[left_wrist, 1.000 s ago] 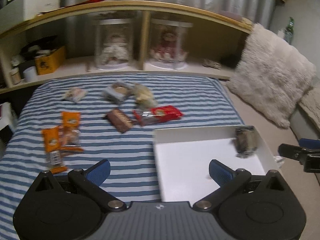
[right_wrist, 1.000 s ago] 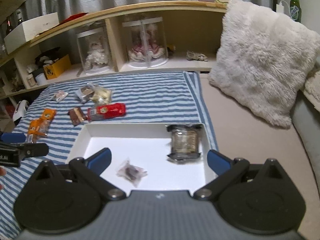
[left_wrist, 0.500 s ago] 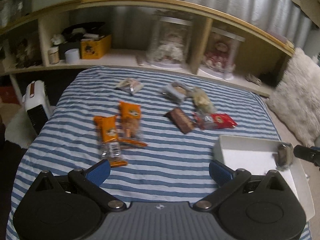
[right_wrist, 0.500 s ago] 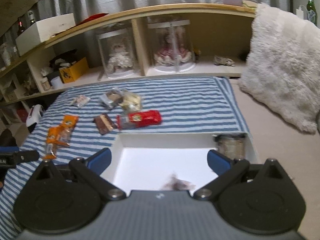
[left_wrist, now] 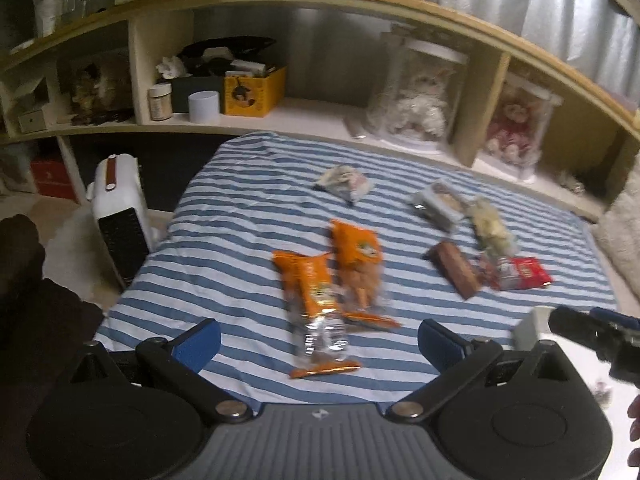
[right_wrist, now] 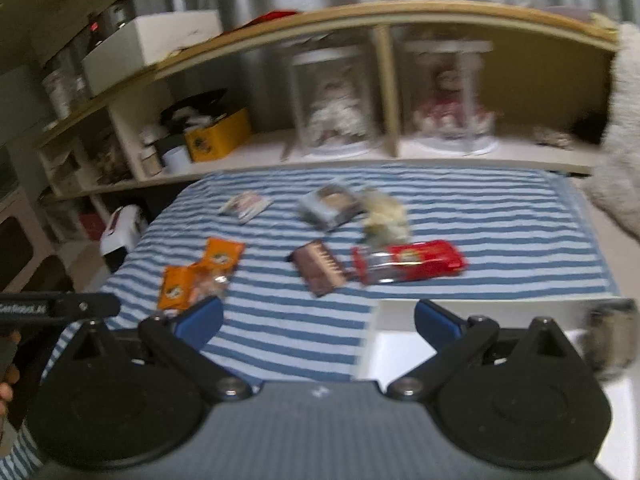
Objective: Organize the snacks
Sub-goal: 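Withdraw both grippers from the box back toward the orange bread packs, then grasp an orange bread pack with the right gripper while the left gripper grasps another orange pack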
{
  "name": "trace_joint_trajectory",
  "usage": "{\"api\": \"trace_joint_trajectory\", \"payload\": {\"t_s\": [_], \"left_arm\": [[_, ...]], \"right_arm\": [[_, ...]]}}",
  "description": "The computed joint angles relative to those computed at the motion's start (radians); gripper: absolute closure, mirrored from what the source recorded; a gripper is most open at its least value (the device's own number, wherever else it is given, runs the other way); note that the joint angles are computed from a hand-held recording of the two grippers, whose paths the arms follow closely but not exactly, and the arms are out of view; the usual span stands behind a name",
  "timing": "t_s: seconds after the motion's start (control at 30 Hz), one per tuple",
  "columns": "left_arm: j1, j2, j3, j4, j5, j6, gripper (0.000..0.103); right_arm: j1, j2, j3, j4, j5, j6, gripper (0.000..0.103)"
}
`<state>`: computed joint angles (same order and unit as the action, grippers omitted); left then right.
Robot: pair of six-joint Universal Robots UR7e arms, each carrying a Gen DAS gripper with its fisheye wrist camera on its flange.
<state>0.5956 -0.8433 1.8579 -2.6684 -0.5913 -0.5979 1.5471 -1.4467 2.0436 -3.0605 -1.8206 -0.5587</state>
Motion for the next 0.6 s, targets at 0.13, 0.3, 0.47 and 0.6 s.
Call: {"api": "trace_joint_trajectory", "payload": {"t_s": [0.13,0.3,0.47,0.6], "left_arm": [[0.038,0.013,-0.021,0.024,0.002,-0.01,0.0],[0.09,0.032,-0.03,-0.025,-0.03,-0.01,0.0],[0.118,0.056,-0.035,-0.053,-0.029,-0.005,0.0],[0.131,0.065,-0.042,-0.066,-0.011,-0.009,0.0]], "right_arm": [[-0.014,0.082,-0.023,-0.041,0.066,0.067,0.0],[-0.023,0.189,-0.05,-0.108,0.082,0.048,0.0],[-0.039,0.275,-0.07,-0.151,0.111,0.041,0.0],[-0.049,0.324,-0.088,-0.154,0.128,0.05,0.0]]}}
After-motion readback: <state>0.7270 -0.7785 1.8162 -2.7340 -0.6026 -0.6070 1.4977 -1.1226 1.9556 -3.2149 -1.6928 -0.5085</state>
